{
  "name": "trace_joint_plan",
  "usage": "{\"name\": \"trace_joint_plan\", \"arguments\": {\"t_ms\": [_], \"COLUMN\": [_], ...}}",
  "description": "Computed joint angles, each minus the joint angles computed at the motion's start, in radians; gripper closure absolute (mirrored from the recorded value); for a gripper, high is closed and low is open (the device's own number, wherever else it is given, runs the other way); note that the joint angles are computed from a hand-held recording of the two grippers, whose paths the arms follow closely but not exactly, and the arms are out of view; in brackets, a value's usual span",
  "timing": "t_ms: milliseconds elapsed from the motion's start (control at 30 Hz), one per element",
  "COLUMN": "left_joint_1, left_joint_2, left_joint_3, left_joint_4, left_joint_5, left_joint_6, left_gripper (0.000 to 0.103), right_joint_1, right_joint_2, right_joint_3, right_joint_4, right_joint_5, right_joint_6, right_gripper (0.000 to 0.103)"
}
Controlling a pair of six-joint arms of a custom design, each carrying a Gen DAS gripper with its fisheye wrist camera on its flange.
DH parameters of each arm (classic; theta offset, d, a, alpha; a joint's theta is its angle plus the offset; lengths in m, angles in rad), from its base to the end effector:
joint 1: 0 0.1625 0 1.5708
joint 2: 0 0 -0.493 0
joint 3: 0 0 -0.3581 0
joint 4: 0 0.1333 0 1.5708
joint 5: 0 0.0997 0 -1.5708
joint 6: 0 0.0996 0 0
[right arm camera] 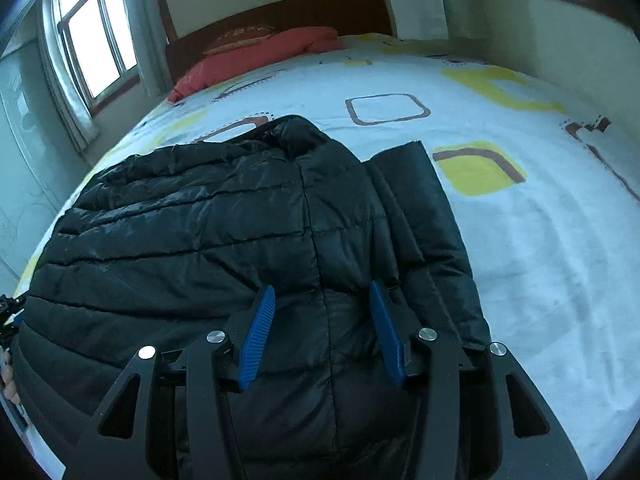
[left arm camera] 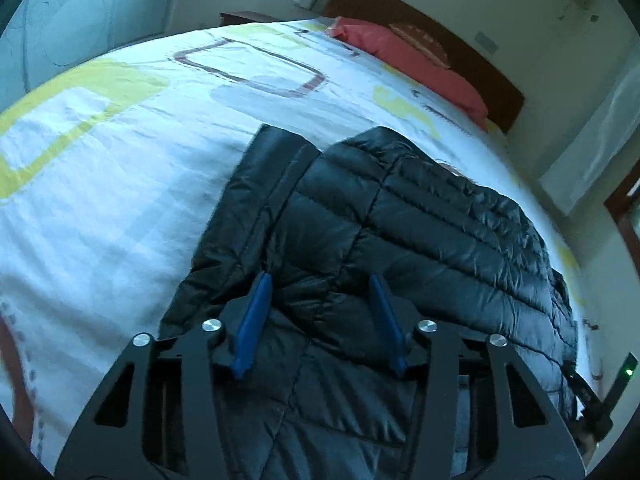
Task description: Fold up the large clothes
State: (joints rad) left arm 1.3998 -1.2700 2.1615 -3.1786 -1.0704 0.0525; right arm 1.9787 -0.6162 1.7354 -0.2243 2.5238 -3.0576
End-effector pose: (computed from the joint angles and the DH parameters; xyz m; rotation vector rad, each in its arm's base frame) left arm 0.0927 -0.5271 0.3543 0.0415 2.5323 -0.9801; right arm 0.2529 -0.4538 0.0178 -0.0386 -2.2088 1.0141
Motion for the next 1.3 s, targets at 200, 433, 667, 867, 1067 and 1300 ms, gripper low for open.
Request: {"name": "trace_joint_plan", "arguments": {"t_ms": [200, 433, 667, 867, 1067, 1300], "left_joint_1": [-0.036, -0.003, -0.108, -0.218, -0.282, -0.330], "left_joint_2": [-0.085, -0.041, -0.133, -0.150, -0.107, 0.099], "left_joint_3": [0.106, 0.129, 0.214, 0.338, 0.317, 0.218], "left_joint_4": [-0.070, -0.136, -0.113, -0.178, -0.138, -0.206], "left_joint_5": [0.047, 0.054, 0.197, 0.309, 0.302, 0.418], "left_joint_6": [0.009, 0.101, 0.045, 0.039, 0.012, 0.070], "left_gripper": [0.053, 0.056, 0.057, 0.056, 0.065, 0.092], "right_joint_1": [0.070, 0.041, 0.148, 0.194, 0.206, 0.196], "right_joint_2": [0.013, 0.026, 0.044, 0.123, 0.194, 0.325], "right_joint_3": [0.033, 0.066, 0.042, -0.046, -0.236, -0.529], "right_joint_4": [-0.014, -0.097, 0.042, 0.157, 0.273, 0.472], "right_joint_5": [0.083, 0.063, 0.134, 0.107, 0.092, 0.133], "right_joint_6": [0.076, 0.026, 0.222, 0.265, 0.176, 0.100], "right_gripper": [0.054, 0.052, 0.052, 0.059, 0.065, 0.069]}}
